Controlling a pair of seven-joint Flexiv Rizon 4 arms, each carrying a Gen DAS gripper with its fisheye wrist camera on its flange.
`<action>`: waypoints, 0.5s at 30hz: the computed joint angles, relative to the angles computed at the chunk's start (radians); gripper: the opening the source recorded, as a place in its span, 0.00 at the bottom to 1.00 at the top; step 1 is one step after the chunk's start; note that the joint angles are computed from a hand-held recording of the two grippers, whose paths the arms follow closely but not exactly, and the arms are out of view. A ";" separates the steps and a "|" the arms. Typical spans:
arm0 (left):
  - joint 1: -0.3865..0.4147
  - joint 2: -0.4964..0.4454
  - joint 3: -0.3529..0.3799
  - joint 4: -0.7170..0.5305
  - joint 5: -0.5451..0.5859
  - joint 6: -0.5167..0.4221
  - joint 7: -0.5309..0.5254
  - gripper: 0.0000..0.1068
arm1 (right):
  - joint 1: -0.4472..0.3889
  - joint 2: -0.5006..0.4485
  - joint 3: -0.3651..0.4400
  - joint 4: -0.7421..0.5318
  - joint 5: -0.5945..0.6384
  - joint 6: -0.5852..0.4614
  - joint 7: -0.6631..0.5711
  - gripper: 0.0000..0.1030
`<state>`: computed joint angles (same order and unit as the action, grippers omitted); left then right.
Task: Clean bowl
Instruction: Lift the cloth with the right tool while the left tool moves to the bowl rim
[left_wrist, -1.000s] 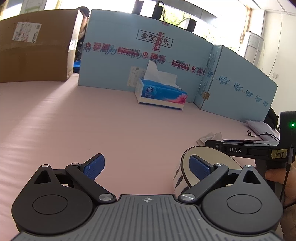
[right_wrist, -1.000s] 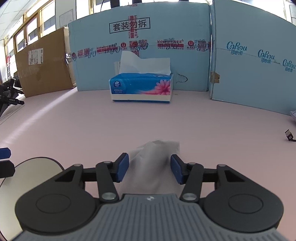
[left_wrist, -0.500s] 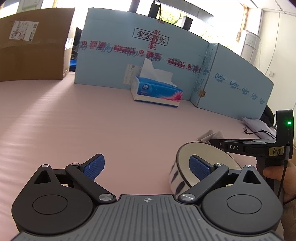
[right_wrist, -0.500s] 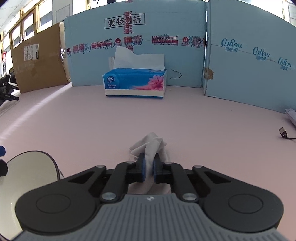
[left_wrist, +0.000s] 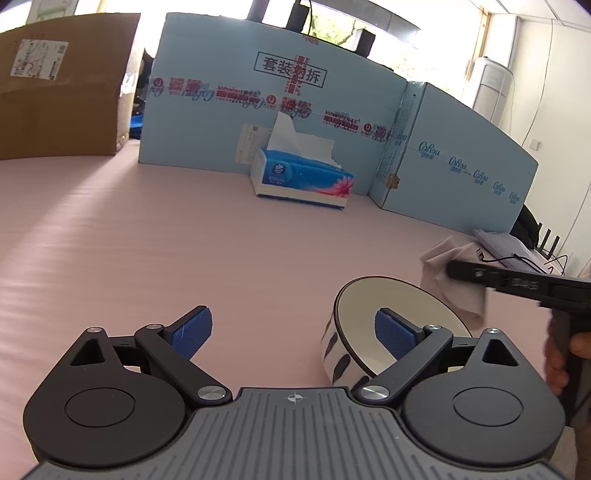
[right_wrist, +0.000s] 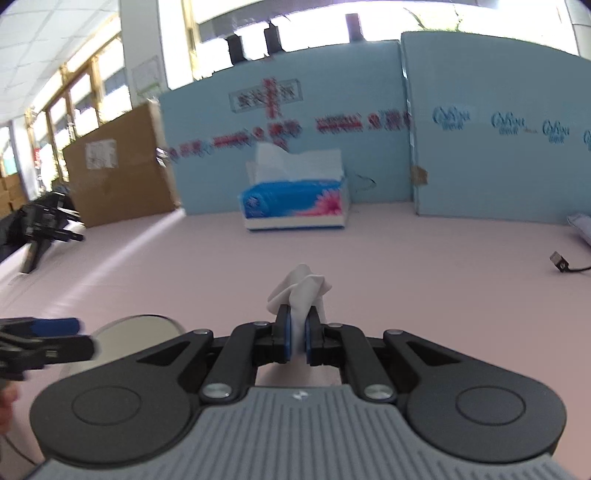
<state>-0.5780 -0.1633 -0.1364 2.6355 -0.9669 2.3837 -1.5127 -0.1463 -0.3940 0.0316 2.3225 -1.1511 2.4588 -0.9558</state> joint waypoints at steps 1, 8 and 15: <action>-0.001 0.002 0.000 0.001 -0.002 -0.002 -0.001 0.87 | -0.011 0.007 0.001 0.004 -0.026 0.021 0.011 0.07; 0.040 0.029 0.015 0.021 0.121 -0.036 -0.073 0.71 | -0.024 0.047 -0.021 0.020 -0.165 0.134 0.054 0.08; 0.084 0.049 0.028 0.025 0.258 -0.076 -0.123 0.53 | -0.005 0.071 -0.029 0.021 -0.189 0.202 0.064 0.08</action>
